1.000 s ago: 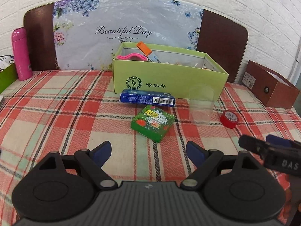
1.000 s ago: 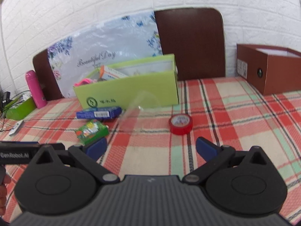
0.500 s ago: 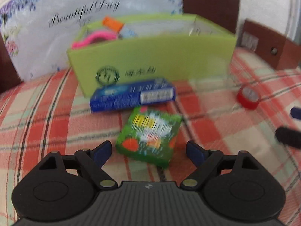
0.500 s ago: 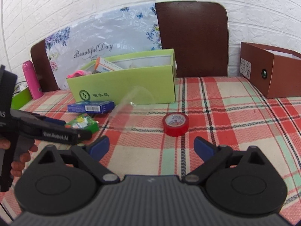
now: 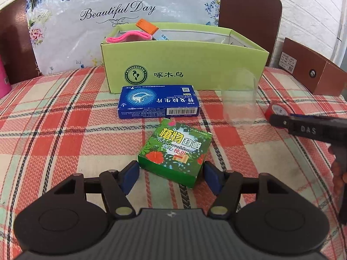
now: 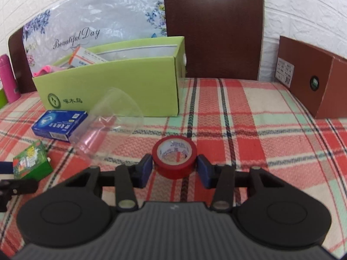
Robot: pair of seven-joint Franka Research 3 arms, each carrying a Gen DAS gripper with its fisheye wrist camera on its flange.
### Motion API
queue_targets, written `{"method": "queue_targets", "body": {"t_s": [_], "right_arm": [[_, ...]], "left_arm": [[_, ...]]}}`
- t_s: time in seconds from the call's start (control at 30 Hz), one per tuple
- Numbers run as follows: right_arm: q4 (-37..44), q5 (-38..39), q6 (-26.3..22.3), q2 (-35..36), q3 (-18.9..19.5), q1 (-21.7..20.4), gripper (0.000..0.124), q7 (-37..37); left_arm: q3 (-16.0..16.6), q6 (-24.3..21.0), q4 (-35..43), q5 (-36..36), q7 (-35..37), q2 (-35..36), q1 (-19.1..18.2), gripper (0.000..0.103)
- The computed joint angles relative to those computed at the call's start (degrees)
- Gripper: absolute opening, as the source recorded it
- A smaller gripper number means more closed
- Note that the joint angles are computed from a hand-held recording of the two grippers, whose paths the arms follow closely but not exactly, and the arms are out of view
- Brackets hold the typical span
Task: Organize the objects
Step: 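Grasp the green plant box with the left tool while the right tool grasps the red tape roll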
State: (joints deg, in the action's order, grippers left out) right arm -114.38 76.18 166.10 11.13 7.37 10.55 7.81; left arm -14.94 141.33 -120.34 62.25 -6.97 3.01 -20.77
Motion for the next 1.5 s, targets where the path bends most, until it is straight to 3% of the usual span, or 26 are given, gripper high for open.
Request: {"method": "queue_targets", "body": {"t_s": [0.3,0.5,0.63,0.73,1.2,1.3,1.5], "right_arm": [[-17.19,-0.22,-15.54,-15.55,-4.47,0.92,0.044,-12.07],[-20.67,0.86,-13.69,-19.58,-6.27,3.60,0.047,-15.90],[-19.28,0.80,-12.58,-18.60,-6.49,4.47,0.052,-14.74],[-18.54,0.15,-12.58,-17.54,-6.54,4.54,0.052,-12.98],[-16.65,1.45,-10.35,-14.87,-5.27,5.05,0.054,-11.23],[-16.51,1.23,-9.50,-14.72,-5.07,5.08,0.046,-10.78],[-16.32,4.40,-12.31,-17.02,-5.91,4.95,0.045,-13.58]], "left_arm": [[-2.28,-0.10,-2.61,-1.77,4.87,-2.35,-2.10,0.068],[-2.43,-4.40,-0.28,-0.80,6.41,-1.01,-2.50,0.072],[-1.37,-1.63,0.05,-2.21,8.76,-0.23,-1.88,0.072],[-1.05,1.10,-1.78,-2.53,6.28,-1.52,-1.47,0.069],[-0.50,4.40,-2.16,-0.97,1.38,-1.46,-0.21,0.065],[-0.64,4.88,-2.64,-1.20,1.24,-1.95,-0.01,0.065],[-1.29,3.54,-2.27,0.69,-0.94,-4.35,0.44,0.065]]}}
